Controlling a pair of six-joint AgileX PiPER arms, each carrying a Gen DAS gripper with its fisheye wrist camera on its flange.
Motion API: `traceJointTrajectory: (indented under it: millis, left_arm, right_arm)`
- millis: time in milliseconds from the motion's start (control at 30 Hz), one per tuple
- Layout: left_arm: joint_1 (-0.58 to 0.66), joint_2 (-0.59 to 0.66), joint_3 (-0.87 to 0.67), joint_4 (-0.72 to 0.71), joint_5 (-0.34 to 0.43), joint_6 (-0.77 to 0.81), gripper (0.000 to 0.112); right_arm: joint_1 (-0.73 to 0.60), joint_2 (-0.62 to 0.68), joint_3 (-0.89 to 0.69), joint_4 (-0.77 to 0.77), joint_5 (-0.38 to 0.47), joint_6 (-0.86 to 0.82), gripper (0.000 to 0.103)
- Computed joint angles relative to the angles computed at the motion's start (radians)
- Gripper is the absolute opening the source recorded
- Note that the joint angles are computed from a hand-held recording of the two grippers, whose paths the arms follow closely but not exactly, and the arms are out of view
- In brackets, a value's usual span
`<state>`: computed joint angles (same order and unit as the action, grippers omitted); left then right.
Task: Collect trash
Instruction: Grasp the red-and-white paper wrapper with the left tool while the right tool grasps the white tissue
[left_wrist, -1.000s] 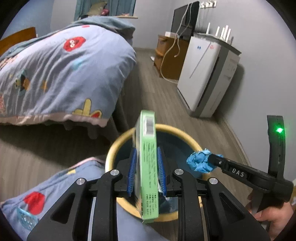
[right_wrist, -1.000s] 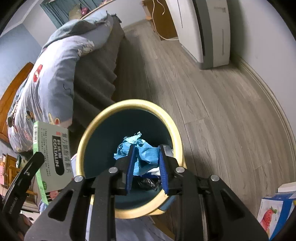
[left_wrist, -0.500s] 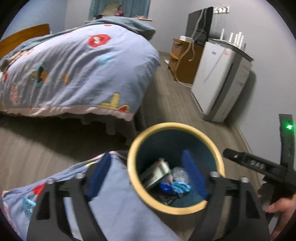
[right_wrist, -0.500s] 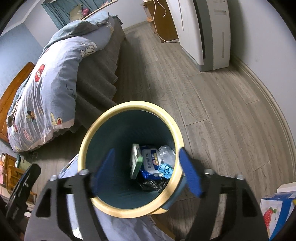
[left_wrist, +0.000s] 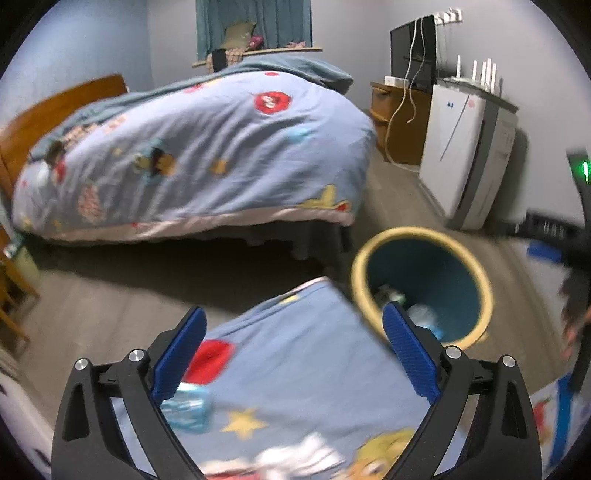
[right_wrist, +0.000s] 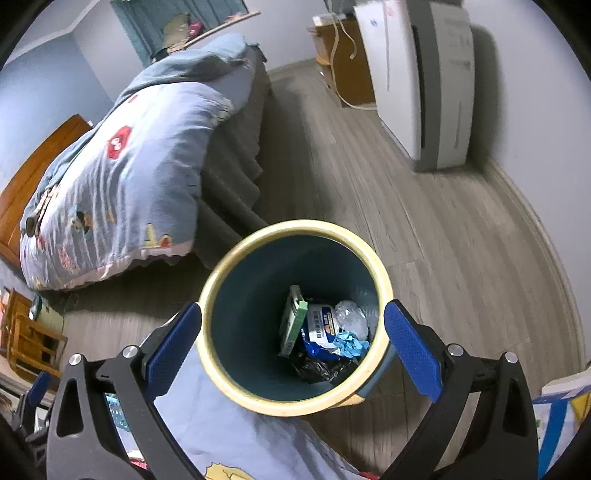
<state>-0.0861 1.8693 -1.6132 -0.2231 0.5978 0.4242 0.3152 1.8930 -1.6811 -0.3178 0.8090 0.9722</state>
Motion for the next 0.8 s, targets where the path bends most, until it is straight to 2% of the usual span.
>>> traceJointTrajectory:
  millis: [200, 367, 533, 800]
  left_arm:
    - [0.158, -0.118, 0.143, -0.103, -0.046, 0.196, 0.096]
    - [0.300, -0.093, 0.112, -0.234, 0.044, 0.222, 0.096]
    - [0.357, -0.061, 0.105, -0.206, 0.026, 0.251, 0.096]
    - [0.410, 0.077, -0.017, -0.091, 0.091, 0.135, 0.096]
  right_arm:
    - [0.123, 0.075, -0.186, -0.042, 0.112, -0.041, 0.097]
    - [0.225, 0.182, -0.359, 0.000, 0.193, -0.147, 0.097]
    - [0.290, 0.310, -0.517, 0.061, 0.280, -0.253, 0.097]
    - [0.343, 0.467, -0.643, 0.211, 0.348, -0.299, 0.097]
